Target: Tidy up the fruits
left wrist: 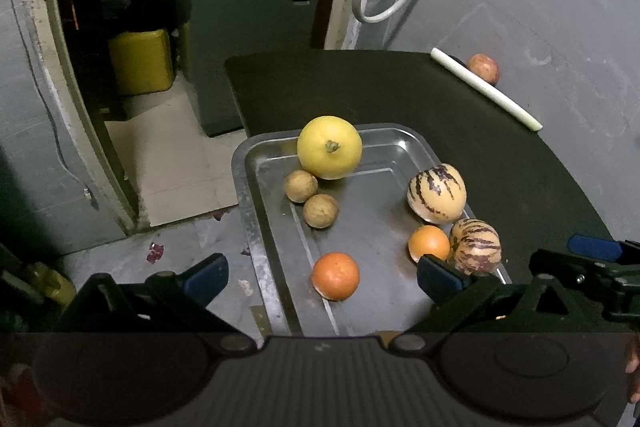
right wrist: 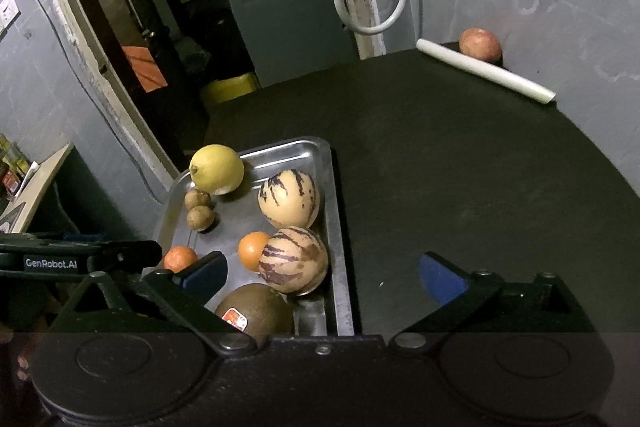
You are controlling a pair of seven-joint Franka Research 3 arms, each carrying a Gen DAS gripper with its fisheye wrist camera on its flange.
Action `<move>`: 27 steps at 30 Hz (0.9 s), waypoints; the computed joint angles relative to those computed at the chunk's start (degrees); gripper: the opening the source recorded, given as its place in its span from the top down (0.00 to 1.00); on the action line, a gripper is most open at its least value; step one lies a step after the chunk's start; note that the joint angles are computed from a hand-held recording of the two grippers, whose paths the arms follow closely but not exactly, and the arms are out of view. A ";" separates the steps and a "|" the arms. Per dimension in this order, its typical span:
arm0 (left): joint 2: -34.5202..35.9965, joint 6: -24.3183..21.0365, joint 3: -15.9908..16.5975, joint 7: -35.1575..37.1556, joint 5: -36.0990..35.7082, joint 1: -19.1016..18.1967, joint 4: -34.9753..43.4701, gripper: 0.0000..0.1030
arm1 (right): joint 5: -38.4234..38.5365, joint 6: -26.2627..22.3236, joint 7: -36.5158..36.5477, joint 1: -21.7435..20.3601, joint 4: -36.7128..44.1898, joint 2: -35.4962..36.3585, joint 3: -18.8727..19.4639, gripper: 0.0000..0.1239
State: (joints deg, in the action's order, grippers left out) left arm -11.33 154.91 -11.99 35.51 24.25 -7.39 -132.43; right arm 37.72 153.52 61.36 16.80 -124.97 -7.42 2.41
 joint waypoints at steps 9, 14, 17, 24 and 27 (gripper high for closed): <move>-2.35 -3.91 -2.76 -9.37 4.97 0.35 -0.13 0.01 | 5.71 2.36 -7.80 1.24 -1.83 -2.44 -1.43 0.17; -4.55 -8.22 -4.78 -16.58 8.47 -0.32 -0.20 0.01 | 9.67 1.37 -14.73 1.66 -2.88 -4.49 -2.62 0.17; -5.84 -10.80 -6.03 -21.22 10.15 -1.03 -0.37 0.01 | 11.83 0.35 -18.66 1.81 -3.41 -5.76 -3.41 0.17; -8.07 -16.63 -8.26 -29.81 12.19 -3.39 -0.02 0.01 | 16.17 -2.74 -26.00 1.35 -4.11 -8.01 -5.03 0.17; -8.63 -18.73 -9.18 -33.26 13.26 -4.38 0.35 0.01 | 17.89 -3.75 -29.19 1.05 -4.81 -9.23 -5.68 0.17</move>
